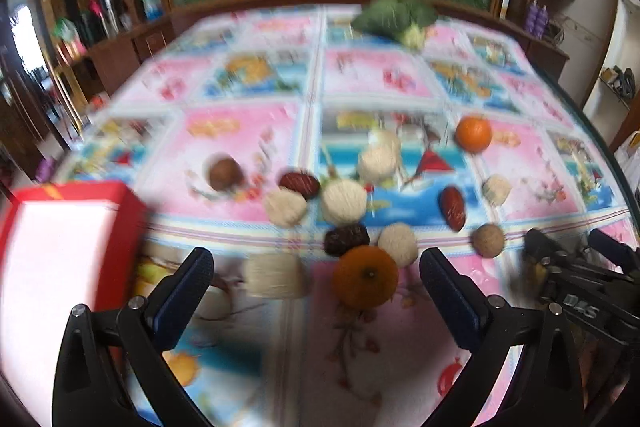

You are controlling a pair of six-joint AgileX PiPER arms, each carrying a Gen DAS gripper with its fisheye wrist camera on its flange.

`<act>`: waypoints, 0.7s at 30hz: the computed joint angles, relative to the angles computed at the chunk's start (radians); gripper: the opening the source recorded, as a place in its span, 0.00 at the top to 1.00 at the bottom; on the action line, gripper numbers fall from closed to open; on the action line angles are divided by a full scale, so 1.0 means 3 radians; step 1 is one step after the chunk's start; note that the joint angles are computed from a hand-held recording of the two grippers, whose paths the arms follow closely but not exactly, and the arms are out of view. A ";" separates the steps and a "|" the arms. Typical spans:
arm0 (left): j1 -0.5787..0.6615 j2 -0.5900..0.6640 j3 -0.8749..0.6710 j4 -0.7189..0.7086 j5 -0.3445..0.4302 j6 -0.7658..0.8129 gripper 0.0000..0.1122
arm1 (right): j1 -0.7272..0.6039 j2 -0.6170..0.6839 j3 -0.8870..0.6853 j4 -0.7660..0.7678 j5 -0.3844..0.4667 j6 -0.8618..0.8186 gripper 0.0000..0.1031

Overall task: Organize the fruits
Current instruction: 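Raise both tools and move them over the table toward the oranges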

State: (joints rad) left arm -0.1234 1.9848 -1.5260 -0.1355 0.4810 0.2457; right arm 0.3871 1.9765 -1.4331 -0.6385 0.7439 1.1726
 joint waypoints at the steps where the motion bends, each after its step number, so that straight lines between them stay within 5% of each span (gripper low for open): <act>1: 0.0008 -0.0125 0.0125 -0.0008 -0.0113 0.0025 0.09 | -0.0003 0.0000 -0.0002 0.0002 -0.0001 -0.0004 0.00; 6: 0.0088 -0.0637 0.0571 -0.0300 -0.0447 0.0355 0.09 | -0.0036 -0.0101 0.0130 0.0094 -0.0279 -0.0164 0.00; 9: 0.0119 -0.0773 0.0680 -0.0471 -0.0496 0.0542 0.09 | 0.0127 -0.0306 0.0382 -0.0438 -0.0361 0.0412 0.00; 13: 0.0226 -0.0923 0.0843 -0.0827 -0.0510 0.0886 0.09 | 0.0419 -0.0501 0.0485 -0.0930 -0.0167 0.0815 0.00; 21: 0.0494 -0.1153 0.1080 -0.1405 -0.0387 0.1476 0.09 | 0.0811 -0.0852 0.0498 -0.1056 0.0336 0.0839 0.00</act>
State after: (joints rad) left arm 0.0247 1.6387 -1.2019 -0.5569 0.3648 0.6885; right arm 0.6303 1.7210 -1.2838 -0.9553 0.8446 1.4244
